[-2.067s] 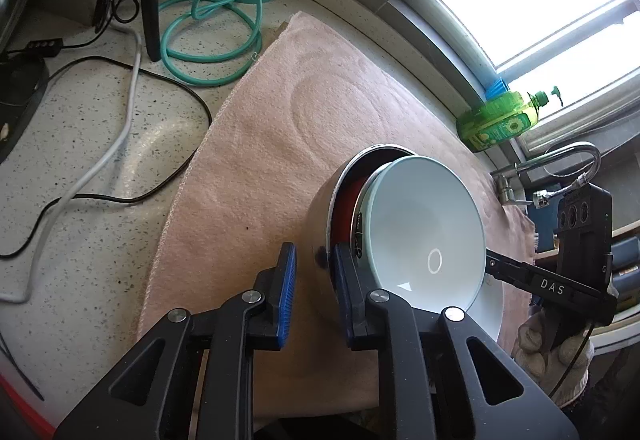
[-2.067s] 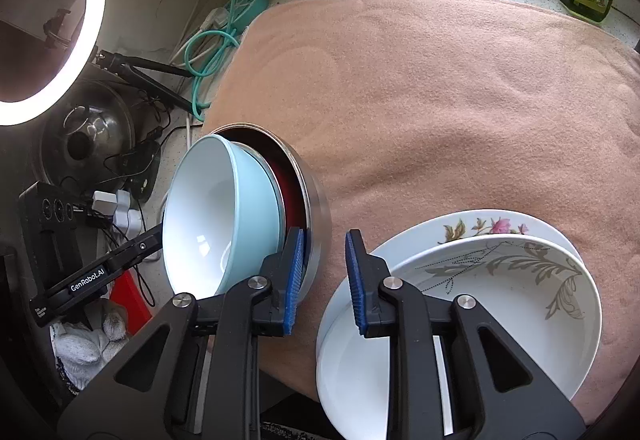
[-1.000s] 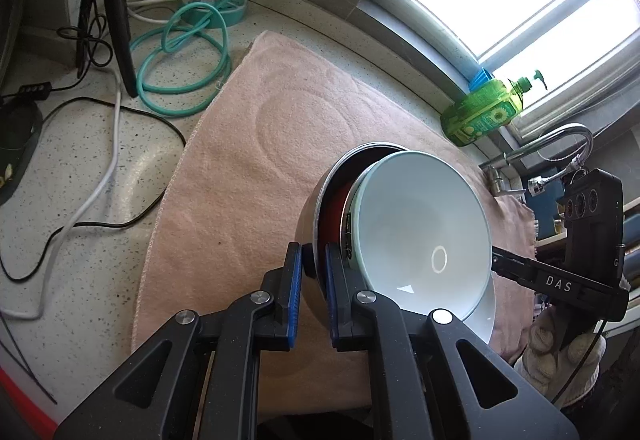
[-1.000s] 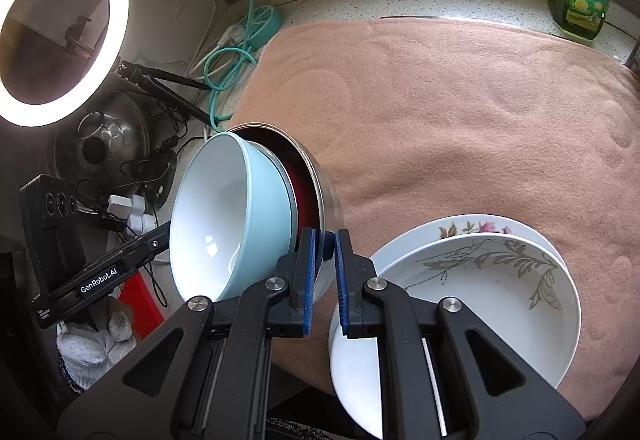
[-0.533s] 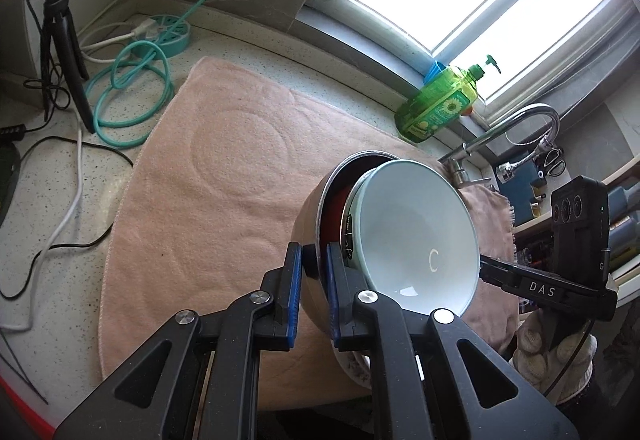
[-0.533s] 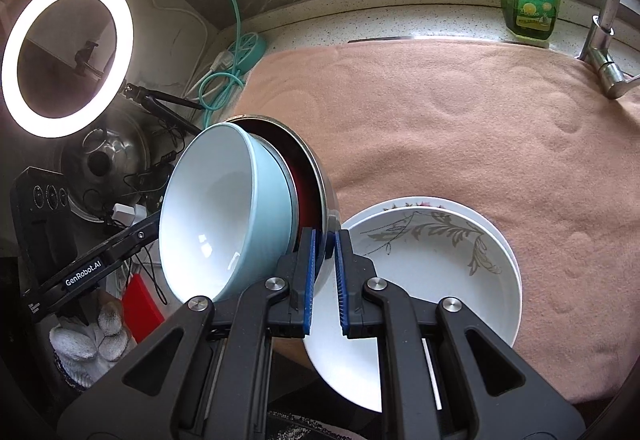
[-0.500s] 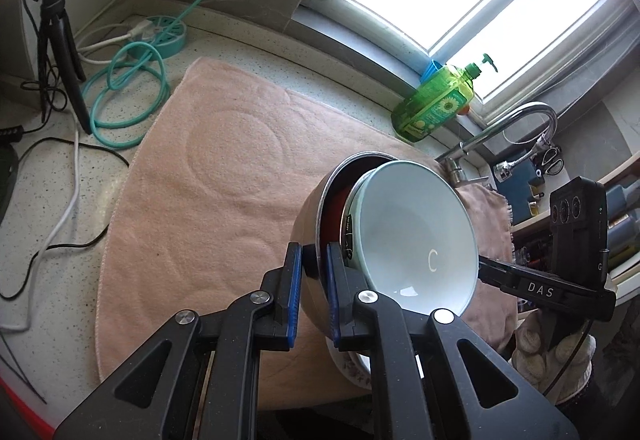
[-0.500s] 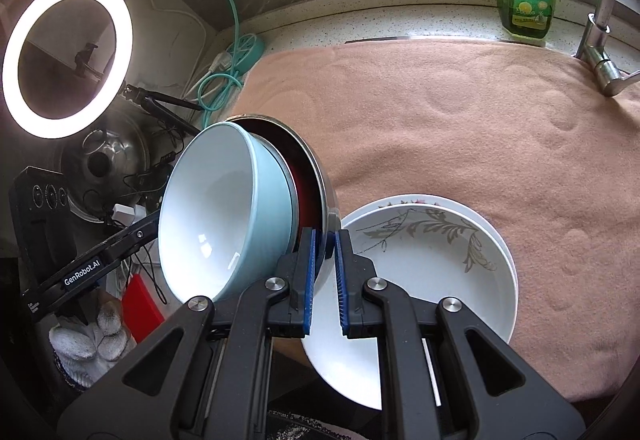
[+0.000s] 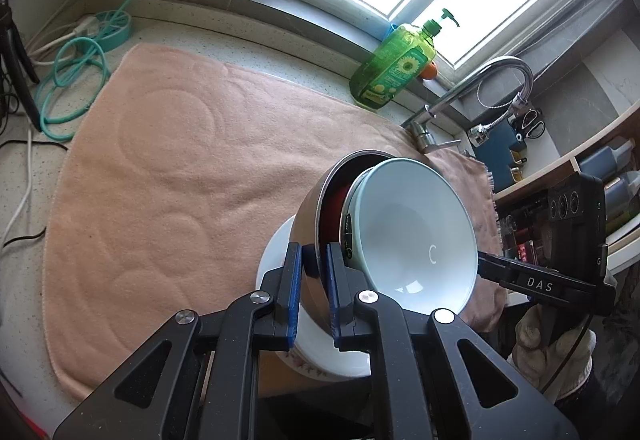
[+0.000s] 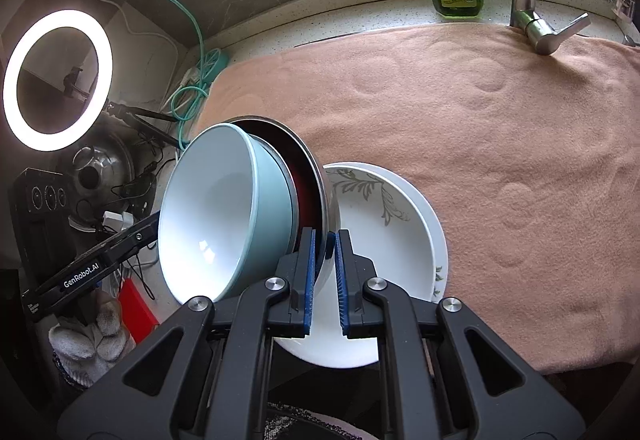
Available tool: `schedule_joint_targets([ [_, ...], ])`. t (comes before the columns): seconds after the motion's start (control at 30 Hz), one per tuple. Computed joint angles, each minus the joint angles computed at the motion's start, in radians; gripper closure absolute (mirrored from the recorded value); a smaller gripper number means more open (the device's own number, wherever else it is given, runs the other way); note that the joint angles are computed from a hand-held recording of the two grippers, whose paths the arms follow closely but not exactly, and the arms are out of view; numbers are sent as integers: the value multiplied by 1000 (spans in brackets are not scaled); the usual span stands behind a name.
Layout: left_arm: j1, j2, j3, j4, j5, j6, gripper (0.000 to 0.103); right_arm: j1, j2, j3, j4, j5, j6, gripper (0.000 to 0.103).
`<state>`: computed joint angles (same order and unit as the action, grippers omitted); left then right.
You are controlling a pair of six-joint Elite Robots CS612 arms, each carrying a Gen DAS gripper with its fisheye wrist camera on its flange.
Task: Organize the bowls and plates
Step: 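Lift the nested bowl stack and carry it over the plate stack, then lower the bowl stack onto the plate stack and open both grippers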
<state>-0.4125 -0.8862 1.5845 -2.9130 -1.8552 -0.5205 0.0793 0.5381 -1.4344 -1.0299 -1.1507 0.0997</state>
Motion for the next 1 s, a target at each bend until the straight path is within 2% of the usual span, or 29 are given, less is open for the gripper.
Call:
schedule_joint_targets([
  [0.53,-28,9,-6,50,-15,22,93,-21,38,-59,56,-20,16,93],
  [1.0,-33,13,-9,71,-7,19,93,-24,50,-66,70,-9,14,93],
])
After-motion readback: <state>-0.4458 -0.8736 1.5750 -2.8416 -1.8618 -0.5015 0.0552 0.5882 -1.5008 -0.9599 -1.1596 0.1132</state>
